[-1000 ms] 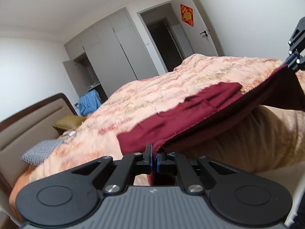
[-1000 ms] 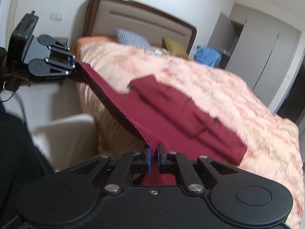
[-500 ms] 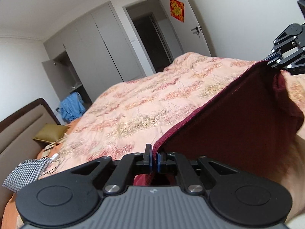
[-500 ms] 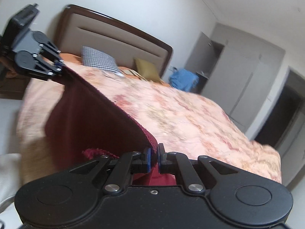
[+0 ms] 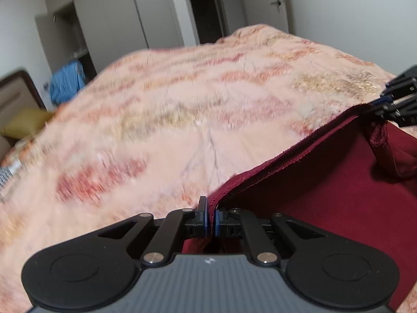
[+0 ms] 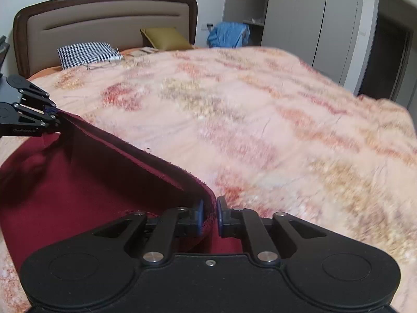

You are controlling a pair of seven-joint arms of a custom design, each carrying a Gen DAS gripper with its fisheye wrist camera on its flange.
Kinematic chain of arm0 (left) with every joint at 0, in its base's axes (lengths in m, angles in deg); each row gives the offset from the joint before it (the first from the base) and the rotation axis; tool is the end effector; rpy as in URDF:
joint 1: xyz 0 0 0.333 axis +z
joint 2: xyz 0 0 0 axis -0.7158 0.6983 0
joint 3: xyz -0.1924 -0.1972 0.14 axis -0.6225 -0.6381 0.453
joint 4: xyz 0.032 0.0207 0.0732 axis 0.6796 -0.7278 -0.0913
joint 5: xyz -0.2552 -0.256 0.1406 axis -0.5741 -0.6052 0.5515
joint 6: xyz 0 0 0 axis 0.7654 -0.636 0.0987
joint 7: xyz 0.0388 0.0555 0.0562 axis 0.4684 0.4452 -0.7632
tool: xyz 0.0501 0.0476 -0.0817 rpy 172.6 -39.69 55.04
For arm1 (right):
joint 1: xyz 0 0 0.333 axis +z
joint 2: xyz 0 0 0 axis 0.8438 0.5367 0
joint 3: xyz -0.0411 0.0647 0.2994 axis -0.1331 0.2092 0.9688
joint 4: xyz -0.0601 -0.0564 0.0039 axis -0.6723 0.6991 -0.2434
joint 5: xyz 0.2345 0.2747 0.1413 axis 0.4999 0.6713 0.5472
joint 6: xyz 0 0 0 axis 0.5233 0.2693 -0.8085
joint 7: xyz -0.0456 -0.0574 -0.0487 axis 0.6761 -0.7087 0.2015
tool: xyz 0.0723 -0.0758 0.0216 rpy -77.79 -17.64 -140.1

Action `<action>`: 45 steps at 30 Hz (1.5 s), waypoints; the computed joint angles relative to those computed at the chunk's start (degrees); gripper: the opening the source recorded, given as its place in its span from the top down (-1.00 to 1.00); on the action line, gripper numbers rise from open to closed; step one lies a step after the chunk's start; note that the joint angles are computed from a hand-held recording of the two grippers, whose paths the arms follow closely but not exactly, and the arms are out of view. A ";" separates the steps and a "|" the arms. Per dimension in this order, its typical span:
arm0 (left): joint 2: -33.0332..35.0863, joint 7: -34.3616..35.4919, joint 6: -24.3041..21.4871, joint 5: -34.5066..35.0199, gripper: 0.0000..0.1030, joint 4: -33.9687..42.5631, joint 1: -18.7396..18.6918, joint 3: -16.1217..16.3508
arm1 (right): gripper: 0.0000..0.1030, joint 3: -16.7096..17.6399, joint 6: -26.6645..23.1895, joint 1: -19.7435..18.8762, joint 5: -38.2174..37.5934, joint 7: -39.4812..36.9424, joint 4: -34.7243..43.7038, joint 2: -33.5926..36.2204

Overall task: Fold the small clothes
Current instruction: 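Carry the lifted sweater half over the body with both grippers and lay it down, then open both grippers and release the folded sweater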

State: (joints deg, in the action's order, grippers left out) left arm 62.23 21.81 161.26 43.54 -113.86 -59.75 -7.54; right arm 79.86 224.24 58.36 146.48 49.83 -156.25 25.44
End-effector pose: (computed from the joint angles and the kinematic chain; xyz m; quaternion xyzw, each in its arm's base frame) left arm 0.5028 -0.2714 0.4643 -0.6476 0.6477 -0.2089 0.3426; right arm 0.6420 0.0288 0.4757 -0.8672 0.2488 -0.1640 0.3990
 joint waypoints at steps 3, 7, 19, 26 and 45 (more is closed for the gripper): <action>0.81 -0.90 5.00 -3.54 0.68 -1.72 1.03 1.03 | -0.30 -0.12 -0.55 -0.38 0.54 2.45 0.39 1.37; -1.42 -8.84 12.88 -3.20 -0.45 -6.53 2.60 1.80 | -0.74 0.11 -0.79 -1.82 5.03 0.92 -0.14 1.45; -9.33 -27.48 2.68 4.90 -0.86 -13.68 1.97 -4.24 | -0.98 -2.86 3.55 -0.96 17.40 -26.12 -20.95 -11.96; -6.90 -33.48 -1.26 8.58 -0.95 -12.84 0.18 -4.12 | -0.98 -3.15 13.51 1.77 33.88 -34.28 -20.32 -9.13; -5.75 -38.12 -1.67 11.87 -0.99 -12.90 -1.33 -3.02 | -0.99 0.01 26.24 -0.69 35.93 -12.32 -9.51 1.46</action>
